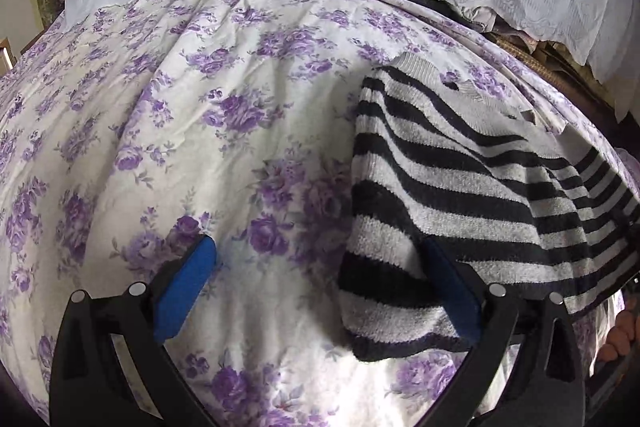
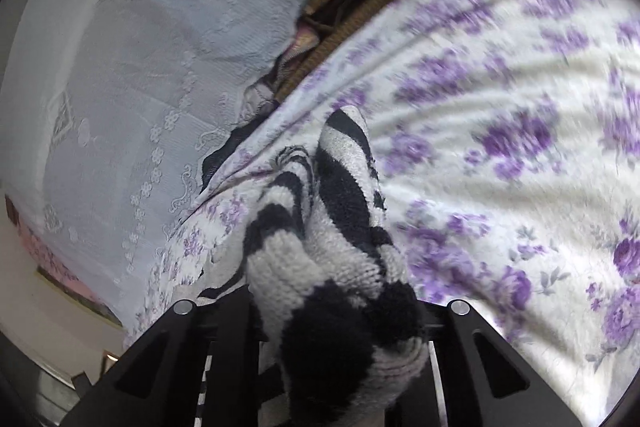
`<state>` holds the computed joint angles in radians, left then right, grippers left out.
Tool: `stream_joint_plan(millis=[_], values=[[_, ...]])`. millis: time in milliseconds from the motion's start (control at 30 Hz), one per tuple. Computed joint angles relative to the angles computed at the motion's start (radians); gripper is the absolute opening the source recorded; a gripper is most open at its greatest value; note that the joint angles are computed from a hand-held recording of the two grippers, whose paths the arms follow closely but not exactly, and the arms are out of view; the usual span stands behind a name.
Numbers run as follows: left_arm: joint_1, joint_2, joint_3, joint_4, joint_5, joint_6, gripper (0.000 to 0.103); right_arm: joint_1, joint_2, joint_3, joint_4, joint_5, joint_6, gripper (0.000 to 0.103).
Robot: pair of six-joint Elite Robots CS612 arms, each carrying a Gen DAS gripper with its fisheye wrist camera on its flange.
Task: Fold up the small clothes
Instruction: 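Grasp one side of the folded sweater with the right gripper and fold it over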
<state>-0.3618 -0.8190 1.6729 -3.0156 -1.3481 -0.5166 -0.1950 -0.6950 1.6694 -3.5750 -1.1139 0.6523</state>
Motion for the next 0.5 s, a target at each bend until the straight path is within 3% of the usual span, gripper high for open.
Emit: stream_joint_plan(millis=[267,500], values=[[0.002,-0.001,0.003,-0.007,-0.006,-0.009,0.099,0.015,-0.026,-0.016,0.045,0.023,0.048,0.019],[0.003,-0.001,0.002,-0.002,-0.007,-0.008,0.099,0.061,-0.053,-0.041,0.095,-0.003,-0.005,0.019]])
